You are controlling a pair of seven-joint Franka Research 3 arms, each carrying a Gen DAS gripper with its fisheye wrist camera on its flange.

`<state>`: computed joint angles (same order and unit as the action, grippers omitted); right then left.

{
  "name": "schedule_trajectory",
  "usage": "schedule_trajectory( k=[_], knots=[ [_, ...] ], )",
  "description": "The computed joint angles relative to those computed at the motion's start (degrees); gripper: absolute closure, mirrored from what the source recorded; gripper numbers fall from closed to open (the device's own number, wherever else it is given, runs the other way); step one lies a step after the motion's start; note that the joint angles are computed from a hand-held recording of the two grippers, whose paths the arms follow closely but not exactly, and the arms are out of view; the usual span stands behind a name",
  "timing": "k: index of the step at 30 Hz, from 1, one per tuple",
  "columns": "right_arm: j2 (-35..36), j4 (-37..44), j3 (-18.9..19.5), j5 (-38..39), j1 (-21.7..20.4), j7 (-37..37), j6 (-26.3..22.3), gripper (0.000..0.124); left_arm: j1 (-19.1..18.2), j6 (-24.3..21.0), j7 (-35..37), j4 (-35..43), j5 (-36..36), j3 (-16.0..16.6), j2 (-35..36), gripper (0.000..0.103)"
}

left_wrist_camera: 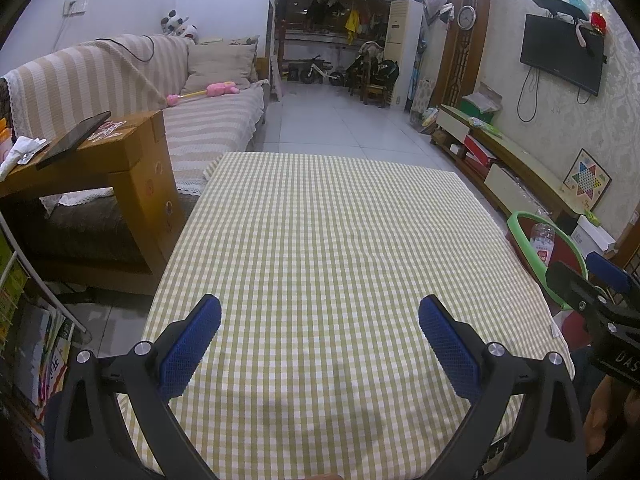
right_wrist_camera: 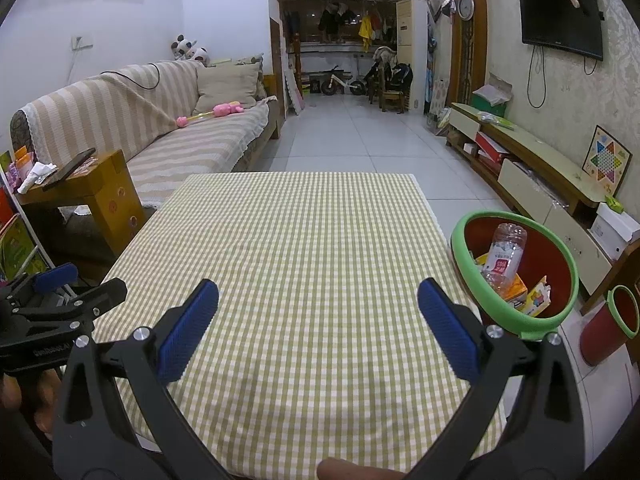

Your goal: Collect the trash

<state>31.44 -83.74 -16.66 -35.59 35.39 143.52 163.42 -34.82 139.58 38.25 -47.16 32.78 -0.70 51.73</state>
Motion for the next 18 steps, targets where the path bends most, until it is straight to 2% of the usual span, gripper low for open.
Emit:
schedule_trajectory(
  k=[18],
  knots=[
    [0.0, -0.13, -0.1, 0.42, 0.01, -0.14, 0.13, 0.026, 0.21, 0.13, 0.79, 0.1, -0.26, -0.13, 0.11, 0.008]
  ],
)
